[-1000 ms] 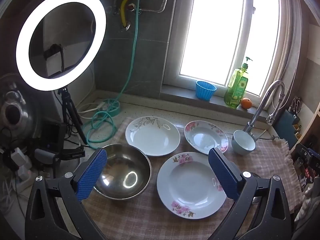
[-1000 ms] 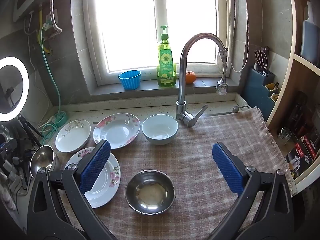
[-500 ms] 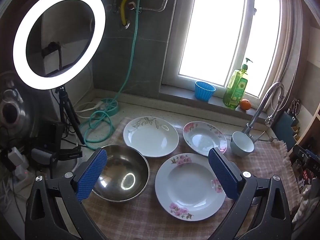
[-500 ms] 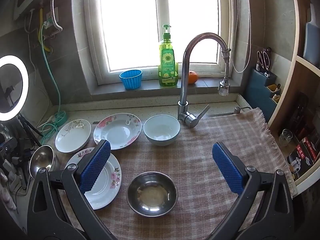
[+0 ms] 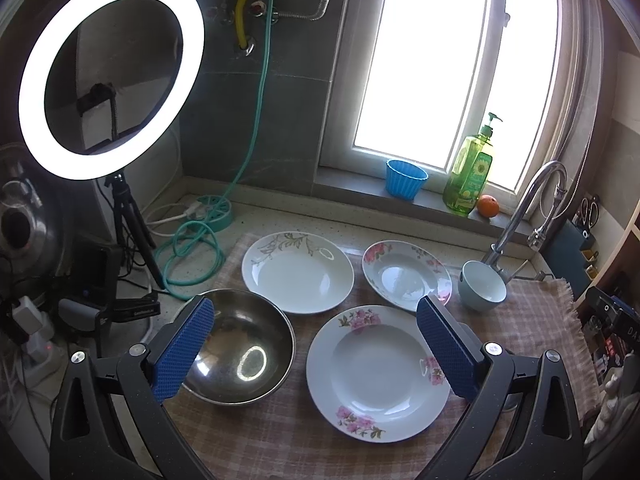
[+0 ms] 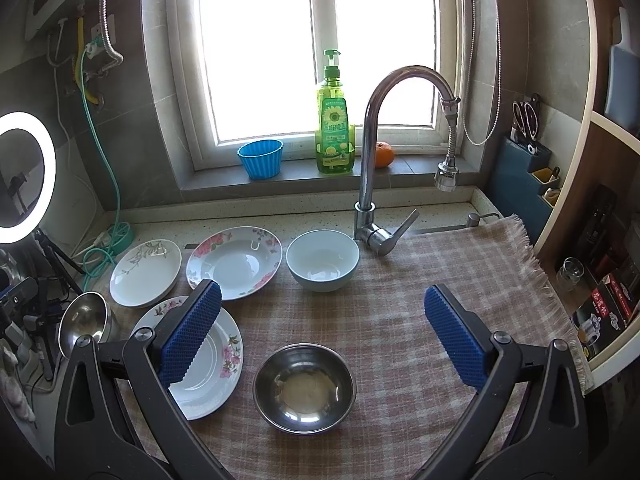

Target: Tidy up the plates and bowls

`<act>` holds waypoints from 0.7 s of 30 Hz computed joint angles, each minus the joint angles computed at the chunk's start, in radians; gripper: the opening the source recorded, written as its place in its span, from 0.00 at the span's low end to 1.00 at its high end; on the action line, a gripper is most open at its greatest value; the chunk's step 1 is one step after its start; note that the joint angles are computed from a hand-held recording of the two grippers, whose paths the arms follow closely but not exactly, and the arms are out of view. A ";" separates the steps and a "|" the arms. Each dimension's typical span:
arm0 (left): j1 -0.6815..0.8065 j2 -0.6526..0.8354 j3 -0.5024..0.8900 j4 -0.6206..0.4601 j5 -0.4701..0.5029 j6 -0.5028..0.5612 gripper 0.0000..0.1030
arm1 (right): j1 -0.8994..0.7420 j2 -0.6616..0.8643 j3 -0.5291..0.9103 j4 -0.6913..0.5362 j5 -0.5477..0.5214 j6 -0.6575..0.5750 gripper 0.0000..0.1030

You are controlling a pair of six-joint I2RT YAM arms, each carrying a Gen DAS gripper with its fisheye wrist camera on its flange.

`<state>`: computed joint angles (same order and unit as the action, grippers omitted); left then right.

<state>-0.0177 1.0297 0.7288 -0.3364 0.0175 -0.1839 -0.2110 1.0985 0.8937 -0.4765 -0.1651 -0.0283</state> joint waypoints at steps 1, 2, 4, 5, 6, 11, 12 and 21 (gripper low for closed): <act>-0.001 0.002 0.000 0.002 0.000 0.001 0.98 | -0.001 0.000 -0.002 0.002 -0.002 -0.001 1.00; -0.004 0.002 0.000 0.003 -0.003 0.001 0.98 | -0.004 0.001 -0.003 0.005 -0.006 -0.003 1.00; -0.010 0.005 0.003 0.004 -0.008 0.001 0.98 | -0.008 0.002 -0.004 0.006 -0.008 -0.006 1.00; -0.013 0.005 0.003 0.004 -0.010 0.000 0.98 | -0.006 0.002 -0.001 0.004 -0.007 -0.003 1.00; -0.012 0.008 0.005 0.003 -0.008 0.000 0.98 | -0.005 0.002 0.000 0.003 -0.006 -0.002 1.00; -0.015 0.012 0.005 0.006 -0.009 0.000 0.98 | -0.003 0.004 -0.002 0.008 -0.004 -0.001 1.00; -0.016 0.011 0.004 0.005 -0.010 -0.001 0.98 | -0.002 0.005 0.000 0.006 -0.004 -0.003 1.00; -0.026 0.010 0.000 0.008 -0.017 -0.004 0.98 | -0.003 0.011 0.004 0.007 -0.006 -0.003 1.00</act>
